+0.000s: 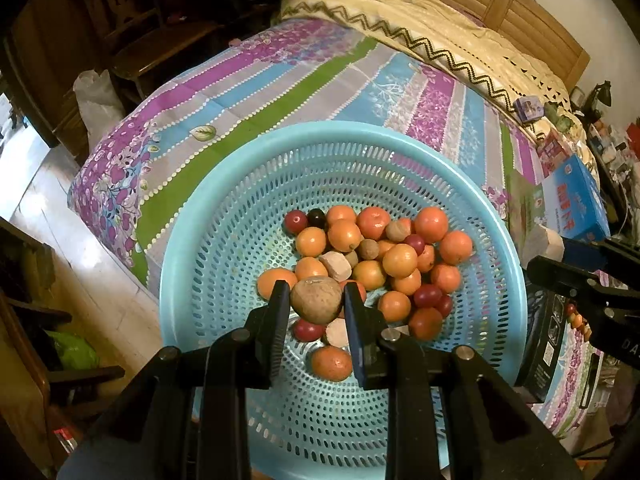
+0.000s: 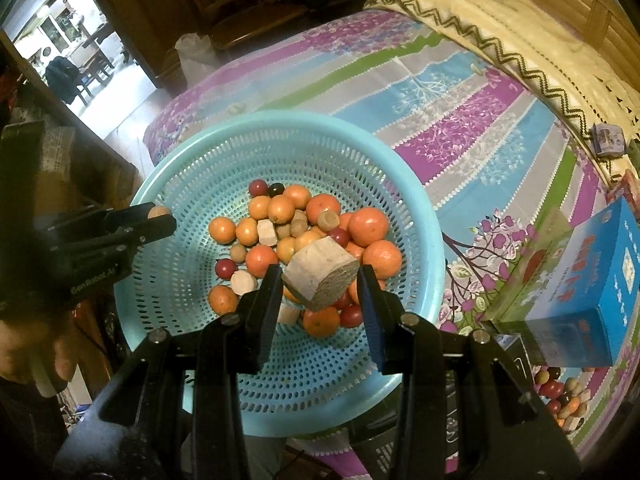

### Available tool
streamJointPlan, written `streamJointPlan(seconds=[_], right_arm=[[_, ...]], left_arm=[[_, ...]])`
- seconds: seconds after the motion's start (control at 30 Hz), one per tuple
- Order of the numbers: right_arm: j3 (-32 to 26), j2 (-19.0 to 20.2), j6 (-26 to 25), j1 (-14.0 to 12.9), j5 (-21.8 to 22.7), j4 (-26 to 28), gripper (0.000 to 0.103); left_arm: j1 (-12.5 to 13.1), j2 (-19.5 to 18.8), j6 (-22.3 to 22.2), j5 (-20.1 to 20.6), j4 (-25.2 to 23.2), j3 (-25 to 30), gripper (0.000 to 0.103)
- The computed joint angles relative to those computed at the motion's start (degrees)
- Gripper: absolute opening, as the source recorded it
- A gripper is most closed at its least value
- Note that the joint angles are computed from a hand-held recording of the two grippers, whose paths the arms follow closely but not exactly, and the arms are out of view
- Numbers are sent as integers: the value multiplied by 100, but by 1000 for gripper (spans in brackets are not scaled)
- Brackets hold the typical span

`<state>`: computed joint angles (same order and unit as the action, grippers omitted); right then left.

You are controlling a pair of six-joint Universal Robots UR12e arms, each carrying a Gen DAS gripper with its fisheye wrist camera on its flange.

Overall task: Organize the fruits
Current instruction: 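Lower into the basket and open the left gripper while the right gripper releases the cube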

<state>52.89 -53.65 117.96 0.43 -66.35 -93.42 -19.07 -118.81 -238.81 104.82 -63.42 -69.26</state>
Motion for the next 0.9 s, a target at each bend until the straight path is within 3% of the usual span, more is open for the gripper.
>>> streamJointPlan(seconds=[0.27,0.33,0.4,0.6,0.67,0.9], right_arm=[[6,6,-82,20,-27,36,40],[-4,11,-121,19,-32,65,40],[-6,14,-110,14,0,62,55],[-20,31,-80,0,69,-19,76],[-13,35,-10,-7,77,-91,80],[-64,70,21,-6,67,-37,80]], left_arm=[[7,-54,115,-102,-101,61,28],[8,-65,119,-109,-135,70,38],[4,-65,85,-70,-117,57,53],[16,-49,-53,50,-212,14,62],[29,-23,-114,65,-206,-34,62],[48,-9,-129,65,-215,-64,62]])
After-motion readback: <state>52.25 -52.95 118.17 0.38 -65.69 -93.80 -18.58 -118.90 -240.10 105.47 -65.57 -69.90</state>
